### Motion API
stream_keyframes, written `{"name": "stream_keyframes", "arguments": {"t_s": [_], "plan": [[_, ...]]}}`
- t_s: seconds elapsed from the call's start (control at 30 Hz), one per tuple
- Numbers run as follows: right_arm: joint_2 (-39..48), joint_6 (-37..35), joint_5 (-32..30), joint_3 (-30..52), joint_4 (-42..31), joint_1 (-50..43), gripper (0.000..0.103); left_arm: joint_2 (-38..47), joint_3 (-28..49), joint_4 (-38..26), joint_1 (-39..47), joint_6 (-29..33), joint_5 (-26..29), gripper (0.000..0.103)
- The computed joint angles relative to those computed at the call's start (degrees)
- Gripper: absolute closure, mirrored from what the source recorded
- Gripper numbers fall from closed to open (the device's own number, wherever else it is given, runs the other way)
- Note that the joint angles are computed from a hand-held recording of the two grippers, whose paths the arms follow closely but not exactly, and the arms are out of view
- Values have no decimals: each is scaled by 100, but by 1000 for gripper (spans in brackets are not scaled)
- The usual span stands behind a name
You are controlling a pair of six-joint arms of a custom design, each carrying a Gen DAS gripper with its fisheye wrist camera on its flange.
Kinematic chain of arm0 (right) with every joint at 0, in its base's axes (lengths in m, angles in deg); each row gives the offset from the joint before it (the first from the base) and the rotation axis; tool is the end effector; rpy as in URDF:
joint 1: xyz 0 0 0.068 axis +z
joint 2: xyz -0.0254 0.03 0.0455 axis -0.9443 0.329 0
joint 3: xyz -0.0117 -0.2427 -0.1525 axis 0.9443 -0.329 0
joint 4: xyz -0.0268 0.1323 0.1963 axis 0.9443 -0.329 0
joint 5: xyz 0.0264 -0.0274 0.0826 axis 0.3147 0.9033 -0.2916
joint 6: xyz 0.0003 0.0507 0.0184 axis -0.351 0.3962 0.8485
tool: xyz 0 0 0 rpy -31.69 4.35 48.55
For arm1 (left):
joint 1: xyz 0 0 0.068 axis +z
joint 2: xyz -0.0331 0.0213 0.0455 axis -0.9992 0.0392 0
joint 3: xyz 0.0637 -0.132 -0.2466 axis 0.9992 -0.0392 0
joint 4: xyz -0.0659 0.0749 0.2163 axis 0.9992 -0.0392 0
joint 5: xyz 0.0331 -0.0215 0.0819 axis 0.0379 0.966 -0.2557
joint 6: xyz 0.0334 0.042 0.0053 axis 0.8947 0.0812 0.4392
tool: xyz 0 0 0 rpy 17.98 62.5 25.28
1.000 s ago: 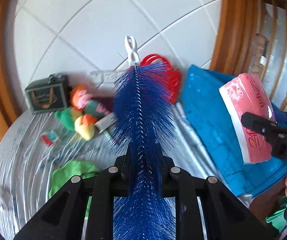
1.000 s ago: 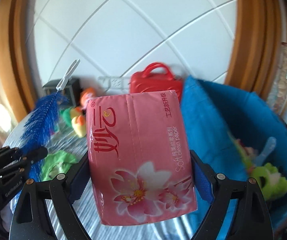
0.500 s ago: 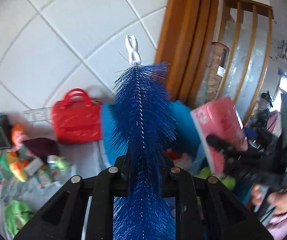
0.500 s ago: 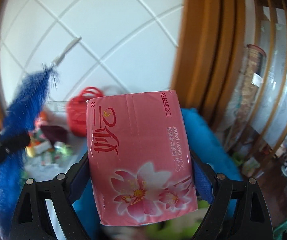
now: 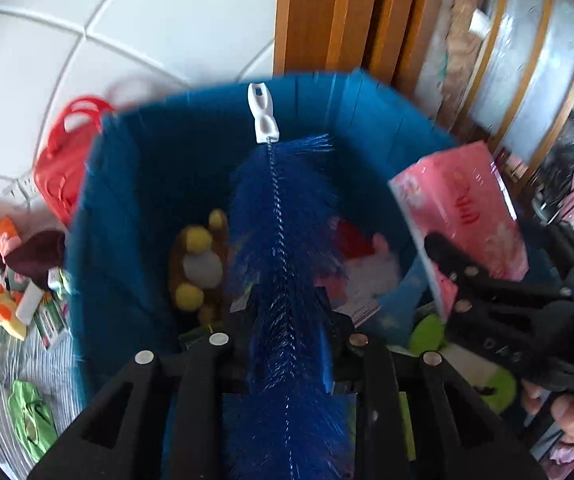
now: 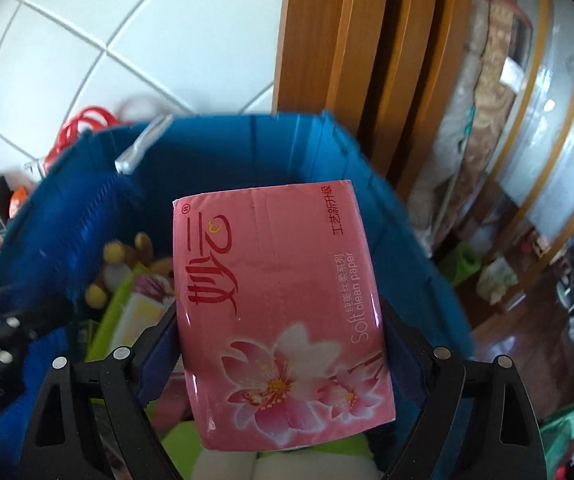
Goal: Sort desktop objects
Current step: 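Lift and carry the blue brush and pink tissue pack over the blue crate, then open both grippers to drop the brush and tissue pack into the crate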
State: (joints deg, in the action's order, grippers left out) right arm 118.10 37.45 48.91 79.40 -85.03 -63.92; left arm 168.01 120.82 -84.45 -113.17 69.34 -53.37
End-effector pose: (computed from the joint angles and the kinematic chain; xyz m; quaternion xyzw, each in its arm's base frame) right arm 0.2760 0.0201 0.3886 0.1059 0.9214 -0.1175 0.3551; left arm 0.3257 -0.1614 0.3846 0.2737 0.9143 -0.1299 0.2688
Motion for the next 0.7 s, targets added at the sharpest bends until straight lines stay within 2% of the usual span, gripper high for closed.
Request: {"name": "stream_keyframes", "arguments": {"t_s": [0.17,0.3,0.47,0.53,0.7], "plan": [[79,-205,-607,-296,310,-490,13,168,-308,188,-207,-39,-401,80],[25,-265,-147,-386,350,-249,12,-210,-840,723,-345,-17,-837,80],[63,-317,-322,-357,275,-157,9,-320,-996,955,-176,109,-757,80],[-1,-312,-204,-403,347,-92,0,-298,-878,957,-138,83,-730,80],[-77,-234,-221,-410,398,-91,0,-331,-827,959,-70,1,-694,80]]}}
